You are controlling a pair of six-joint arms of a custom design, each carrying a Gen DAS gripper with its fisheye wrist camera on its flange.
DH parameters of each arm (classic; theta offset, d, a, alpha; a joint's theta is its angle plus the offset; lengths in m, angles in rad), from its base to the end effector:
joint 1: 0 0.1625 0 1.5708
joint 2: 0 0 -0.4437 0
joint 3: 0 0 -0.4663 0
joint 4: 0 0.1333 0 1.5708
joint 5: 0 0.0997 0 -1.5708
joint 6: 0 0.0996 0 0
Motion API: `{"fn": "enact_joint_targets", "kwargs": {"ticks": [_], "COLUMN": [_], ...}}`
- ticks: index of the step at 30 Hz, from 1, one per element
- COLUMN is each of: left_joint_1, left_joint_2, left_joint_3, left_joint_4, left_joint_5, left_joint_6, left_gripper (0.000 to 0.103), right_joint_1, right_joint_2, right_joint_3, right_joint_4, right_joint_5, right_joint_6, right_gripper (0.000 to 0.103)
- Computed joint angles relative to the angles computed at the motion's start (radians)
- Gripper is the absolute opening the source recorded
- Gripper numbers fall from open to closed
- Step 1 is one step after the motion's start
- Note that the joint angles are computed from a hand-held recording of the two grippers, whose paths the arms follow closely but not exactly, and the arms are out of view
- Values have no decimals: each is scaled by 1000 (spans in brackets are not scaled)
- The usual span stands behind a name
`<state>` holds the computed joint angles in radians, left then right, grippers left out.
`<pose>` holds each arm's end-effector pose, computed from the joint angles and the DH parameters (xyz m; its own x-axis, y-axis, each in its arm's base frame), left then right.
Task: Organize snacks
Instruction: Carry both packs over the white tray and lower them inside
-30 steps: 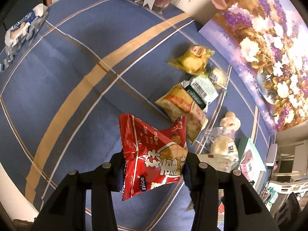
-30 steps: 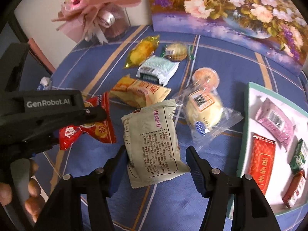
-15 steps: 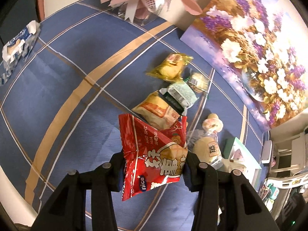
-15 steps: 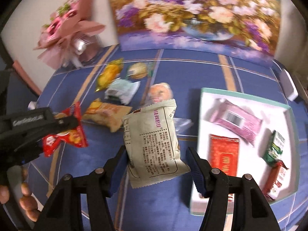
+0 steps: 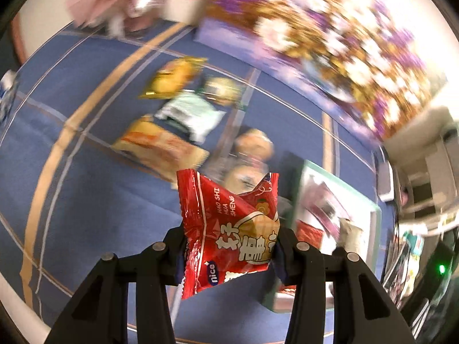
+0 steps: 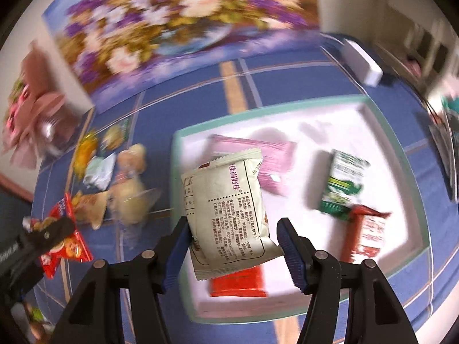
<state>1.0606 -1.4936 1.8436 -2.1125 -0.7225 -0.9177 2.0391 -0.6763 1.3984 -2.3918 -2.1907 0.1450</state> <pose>-0.1030 -0.6101 0.3993 -0.7738 -0.5599 -0.2962 -0.2224 0.6780 -0.7006 0.4298 -0.6827 0.0612 -0.8092 -0.1846 0.5578 -0.3358 0.9243 -0.1812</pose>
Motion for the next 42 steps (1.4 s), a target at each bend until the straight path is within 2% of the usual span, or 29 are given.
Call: {"fn": "enact_joint_targets", "kwargs": {"ticks": [7,14,17,21,33,39,42], "left_joint_1": [-31,-27,-9,2,49,56,54], "left_joint_2": [112,200,232,275,373,388,390], "left_joint_3": [-42,-81,-106,-145,-229,-236,-250], "left_joint_4": [-17,-40,-44,-51,-102,-109,-82], "left_joint_5": [-41,-97,-144,-154,-261,-279,-280], "left_joint_6": [140,249,258,293,348,346,324], "left_gripper": [48,48,48,48,48,49,55], "right_joint_1": [-50,-86,-91,-100,-118,-119,-118], "right_joint_2": [-27,-41,-41,-41,-42,-39,-41], "right_joint_3": [13,21,20,14,-3,-7,-6], "right_joint_4": [56,67,63,58,44,46,53], "right_joint_5": [18,13,-13,-29,-86,-93,-87], "right_joint_6": [68,111,124,136,181,194,204], "right_gripper": [64,64,64,64,64,64,65]}}
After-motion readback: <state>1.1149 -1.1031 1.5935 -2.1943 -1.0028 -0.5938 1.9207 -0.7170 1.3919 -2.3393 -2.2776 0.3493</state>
